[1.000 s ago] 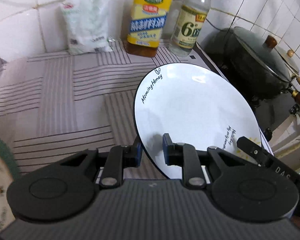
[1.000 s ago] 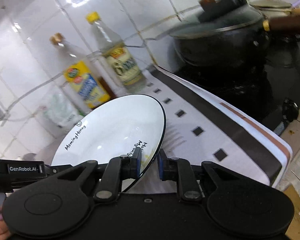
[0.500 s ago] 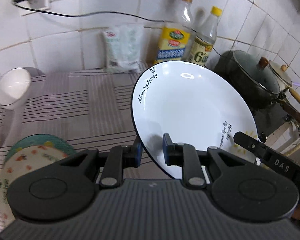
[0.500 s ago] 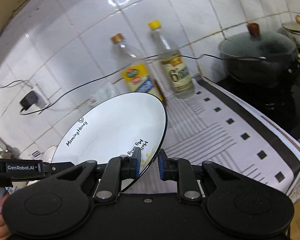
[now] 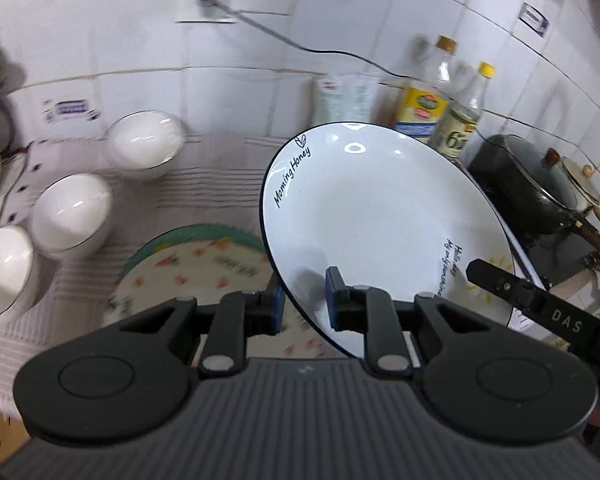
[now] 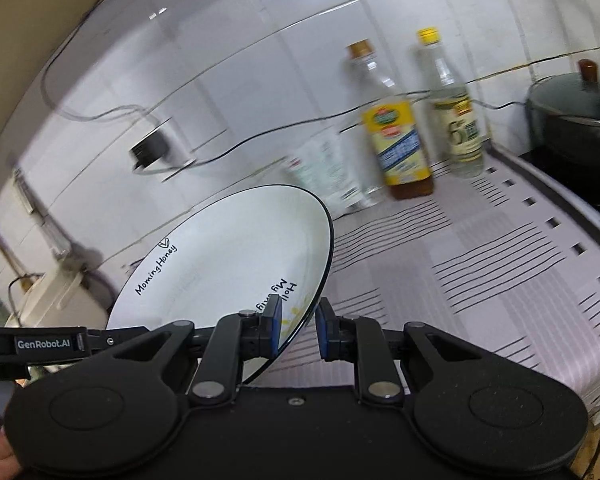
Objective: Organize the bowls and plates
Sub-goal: 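Lift the white plate with both grippers and carry it toward the plate stack, then lower the white plate onto the pink plate and open both grippers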
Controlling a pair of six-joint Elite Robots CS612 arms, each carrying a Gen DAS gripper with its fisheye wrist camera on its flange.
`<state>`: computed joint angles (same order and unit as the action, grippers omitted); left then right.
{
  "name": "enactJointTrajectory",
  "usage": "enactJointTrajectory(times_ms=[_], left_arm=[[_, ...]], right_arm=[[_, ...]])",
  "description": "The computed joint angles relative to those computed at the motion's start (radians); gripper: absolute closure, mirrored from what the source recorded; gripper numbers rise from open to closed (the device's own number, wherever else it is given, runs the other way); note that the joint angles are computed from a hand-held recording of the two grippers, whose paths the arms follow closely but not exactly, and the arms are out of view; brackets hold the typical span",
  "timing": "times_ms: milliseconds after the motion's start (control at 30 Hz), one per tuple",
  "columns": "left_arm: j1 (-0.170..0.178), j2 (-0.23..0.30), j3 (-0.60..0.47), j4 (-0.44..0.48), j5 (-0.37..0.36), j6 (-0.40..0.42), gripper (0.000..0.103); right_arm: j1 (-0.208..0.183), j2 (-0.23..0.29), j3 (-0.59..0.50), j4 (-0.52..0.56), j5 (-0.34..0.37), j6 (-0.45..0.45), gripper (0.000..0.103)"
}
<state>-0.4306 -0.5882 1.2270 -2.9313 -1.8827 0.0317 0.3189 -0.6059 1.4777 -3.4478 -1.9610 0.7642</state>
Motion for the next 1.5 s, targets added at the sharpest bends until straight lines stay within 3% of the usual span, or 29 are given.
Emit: enactJointTrajectory(times_ms=[267, 600, 1033, 1267, 1500], left_arm=[[0.046, -0.008, 0.031, 0.013, -0.019, -0.049, 0.084], [0.075, 0.019, 0.029, 0.006, 0.022, -0.073, 0.083], [0.099, 0.076, -0.046, 0.146, 0.018, -0.129, 0.083], [0.101, 0.09, -0.081, 0.196, 0.019, -0.157, 0.082], [0.098, 0.114, -0.143, 0.281, 0.023, -0.195, 0.082]], right_arm=[[0.027, 0.023, -0.059, 0.055, 0.038, -0.001, 0.081], [0.039, 0.076, -0.15, 0.145, 0.097, 0.024, 0.081], [0.032, 0.12, -0.231, 0.285, 0.17, 0.054, 0.081], [0.027, 0.117, -0.255, 0.367, 0.178, 0.057, 0.081], [0.037, 0.121, -0.32, 0.53, 0.118, -0.022, 0.081]])
